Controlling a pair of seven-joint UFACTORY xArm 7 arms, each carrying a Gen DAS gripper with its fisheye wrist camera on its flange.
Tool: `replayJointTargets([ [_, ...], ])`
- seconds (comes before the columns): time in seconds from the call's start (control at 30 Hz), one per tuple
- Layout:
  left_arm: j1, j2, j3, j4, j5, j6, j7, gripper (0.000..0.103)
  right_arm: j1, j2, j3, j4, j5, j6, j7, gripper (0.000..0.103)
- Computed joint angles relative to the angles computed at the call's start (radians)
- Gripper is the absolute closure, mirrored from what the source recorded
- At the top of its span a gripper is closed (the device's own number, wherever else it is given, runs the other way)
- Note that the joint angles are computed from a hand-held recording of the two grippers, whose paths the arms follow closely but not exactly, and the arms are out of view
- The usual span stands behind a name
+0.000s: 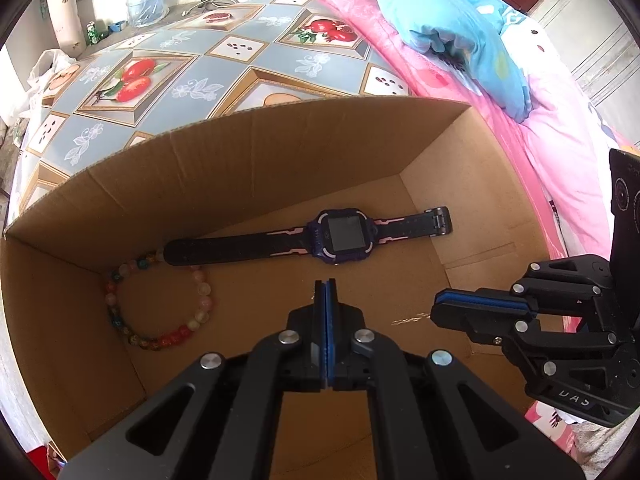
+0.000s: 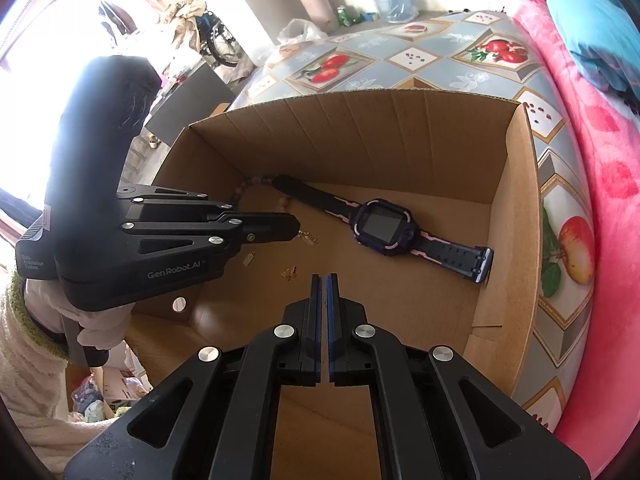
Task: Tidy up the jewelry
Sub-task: 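Carry both held charms up over the cardboard box, then open both grippers to drop the charms into the box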
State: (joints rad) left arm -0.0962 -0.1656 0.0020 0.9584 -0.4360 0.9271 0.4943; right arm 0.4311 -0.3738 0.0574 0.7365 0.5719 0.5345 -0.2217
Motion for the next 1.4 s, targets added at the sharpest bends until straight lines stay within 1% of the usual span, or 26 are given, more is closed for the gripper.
replayJointTargets([
  [0.13, -0.001, 0.006, -0.001, 0.005, -0.005, 0.001, 0.013, 0.103, -0.004, 0.005, 0.005, 0.006, -0.013, 0.000, 0.009, 0.099],
  [0.27, 0.000, 0.001, 0.005, 0.001, -0.029, 0.003, 0.031, 0.102, -0.014, -0.010, 0.021, -0.004, -0.049, -0.027, 0.033, 0.099],
  [0.33, 0.002, -0.007, 0.012, -0.002, -0.051, 0.005, 0.046, 0.097, -0.008, -0.031, 0.019, -0.016, -0.056, -0.046, 0.035, 0.098],
  [0.37, 0.003, -0.015, 0.015, -0.007, -0.064, 0.002, 0.052, 0.095, -0.005, -0.044, 0.017, -0.027, -0.058, -0.059, 0.036, 0.098],
  [0.43, 0.005, -0.049, 0.021, -0.024, -0.086, -0.017, 0.068, 0.095, -0.009, -0.084, 0.024, -0.052, -0.082, -0.091, 0.054, 0.097],
  [0.5, 0.003, -0.109, 0.038, -0.056, -0.119, -0.045, 0.103, 0.095, -0.023, -0.132, 0.040, -0.083, -0.122, -0.123, 0.096, 0.097],
  [0.57, 0.000, -0.187, 0.066, -0.098, -0.157, -0.069, 0.144, 0.094, -0.025, -0.188, 0.040, -0.118, -0.155, -0.149, 0.131, 0.095],
  [0.6, -0.001, -0.225, 0.082, -0.117, -0.171, -0.077, 0.160, 0.092, -0.031, -0.218, 0.044, -0.136, -0.173, -0.158, 0.154, 0.095],
  [0.67, 0.003, -0.330, 0.112, -0.177, -0.187, -0.114, 0.187, 0.086, -0.053, -0.283, 0.059, -0.176, -0.220, -0.177, 0.207, 0.091],
  [0.73, 0.020, -0.444, 0.125, -0.253, -0.165, -0.181, 0.191, 0.070, -0.087, -0.351, 0.083, -0.220, -0.266, -0.189, 0.268, 0.081],
  [0.77, 0.031, -0.489, 0.134, -0.285, -0.149, -0.213, 0.181, 0.065, -0.095, -0.381, 0.083, -0.239, -0.282, -0.190, 0.289, 0.079],
  [0.83, 0.046, -0.565, 0.174, -0.341, -0.132, -0.234, 0.153, 0.050, -0.104, -0.431, 0.078, -0.277, -0.304, -0.187, 0.334, 0.072],
  [0.87, 0.057, -0.589, 0.198, -0.363, -0.125, -0.227, 0.129, 0.047, -0.110, -0.438, 0.074, -0.288, -0.314, -0.188, 0.355, 0.071],
  [0.93, 0.092, -0.617, 0.218, -0.410, -0.088, -0.227, 0.080, 0.044, -0.120, -0.455, 0.065, -0.317, -0.330, -0.175, 0.403, 0.071],
  [1.0, 0.105, -0.628, 0.245, -0.454, -0.069, -0.223, 0.054, 0.044, -0.097, -0.456, 0.028, -0.338, -0.323, -0.165, 0.431, 0.071],
  [1.03, 0.108, -0.621, 0.262, -0.468, -0.067, -0.205, 0.040, 0.044, -0.085, -0.457, 0.013, -0.350, -0.317, -0.162, 0.442, 0.071],
  [1.07, 0.109, -0.612, 0.273, -0.481, -0.071, -0.196, 0.025, 0.044, -0.077, -0.459, 0.009, -0.363, -0.312, -0.163, 0.457, 0.071],
  [1.17, 0.087, -0.587, 0.310, -0.507, -0.110, -0.170, 0.026, 0.044, -0.029, -0.465, -0.034, -0.382, -0.286, -0.157, 0.464, 0.070],
  [1.27, 0.071, -0.562, 0.324, -0.519, -0.155, -0.151, 0.037, 0.044, -0.005, -0.431, -0.050, -0.374, -0.268, -0.144, 0.468, 0.070],
  [1.33, 0.081, -0.569, 0.301, -0.535, -0.168, -0.165, 0.027, 0.042, 0.012, -0.406, -0.063, -0.369, -0.252, -0.142, 0.463, 0.072],
  [1.4, 0.090, -0.585, 0.284, -0.542, -0.164, -0.168, 0.017, 0.042, 0.041, -0.392, -0.083, -0.370, -0.224, -0.152, 0.446, 0.077],
])
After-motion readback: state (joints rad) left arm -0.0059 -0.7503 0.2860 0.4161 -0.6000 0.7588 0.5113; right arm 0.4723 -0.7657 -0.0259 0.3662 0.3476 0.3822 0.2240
